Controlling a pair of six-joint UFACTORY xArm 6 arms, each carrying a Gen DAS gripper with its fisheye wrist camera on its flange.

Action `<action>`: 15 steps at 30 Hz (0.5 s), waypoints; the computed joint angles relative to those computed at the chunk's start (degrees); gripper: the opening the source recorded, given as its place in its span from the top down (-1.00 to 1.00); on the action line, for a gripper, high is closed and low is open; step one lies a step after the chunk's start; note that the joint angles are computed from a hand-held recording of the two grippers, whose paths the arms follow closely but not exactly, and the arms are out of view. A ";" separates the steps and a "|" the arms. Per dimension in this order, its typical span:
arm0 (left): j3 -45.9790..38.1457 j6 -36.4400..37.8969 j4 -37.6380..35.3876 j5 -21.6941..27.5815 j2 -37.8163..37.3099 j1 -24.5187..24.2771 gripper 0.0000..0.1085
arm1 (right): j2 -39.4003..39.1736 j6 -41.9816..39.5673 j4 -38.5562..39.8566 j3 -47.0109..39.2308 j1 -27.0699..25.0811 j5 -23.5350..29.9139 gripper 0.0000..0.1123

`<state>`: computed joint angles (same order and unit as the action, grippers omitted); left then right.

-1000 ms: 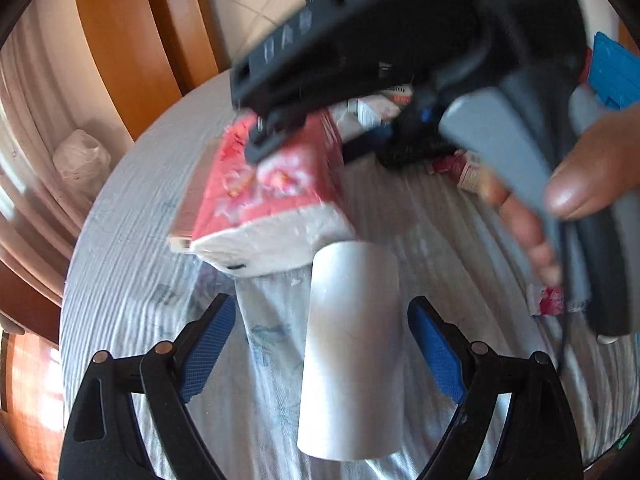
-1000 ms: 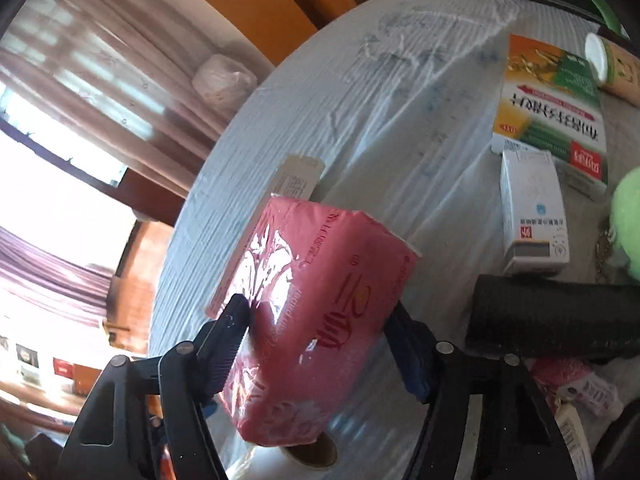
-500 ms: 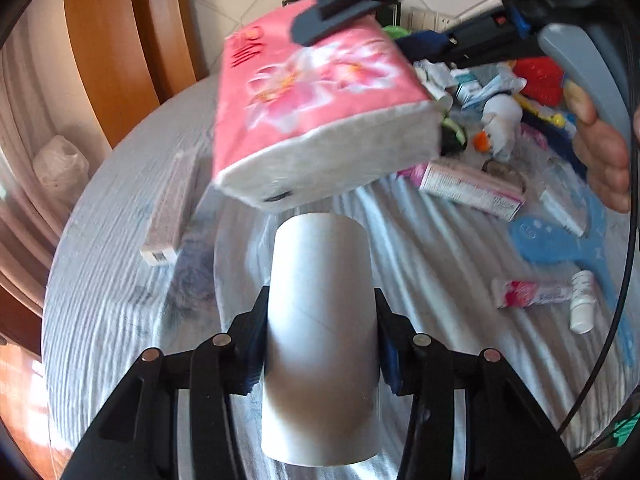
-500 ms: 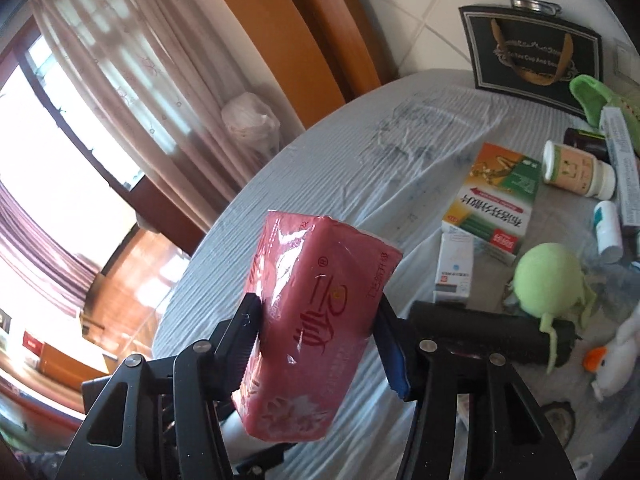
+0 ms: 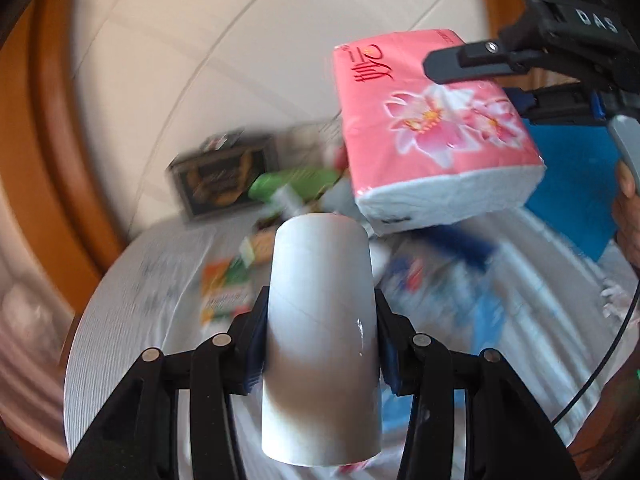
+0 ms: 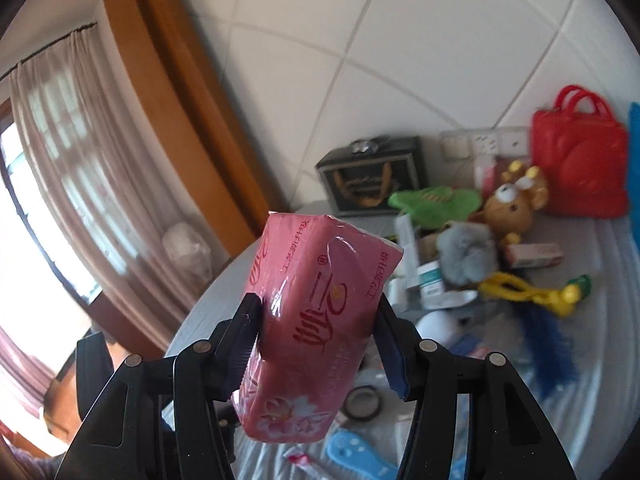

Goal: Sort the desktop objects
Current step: 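Carry the paper roll and tissue pack with both tools over the blue bin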

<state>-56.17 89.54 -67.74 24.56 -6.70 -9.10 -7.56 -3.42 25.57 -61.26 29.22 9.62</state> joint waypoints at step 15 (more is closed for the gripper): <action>-39.23 -25.81 13.27 -4.85 21.05 -41.27 0.16 | -37.21 -0.45 -9.87 15.08 -43.02 7.01 0.21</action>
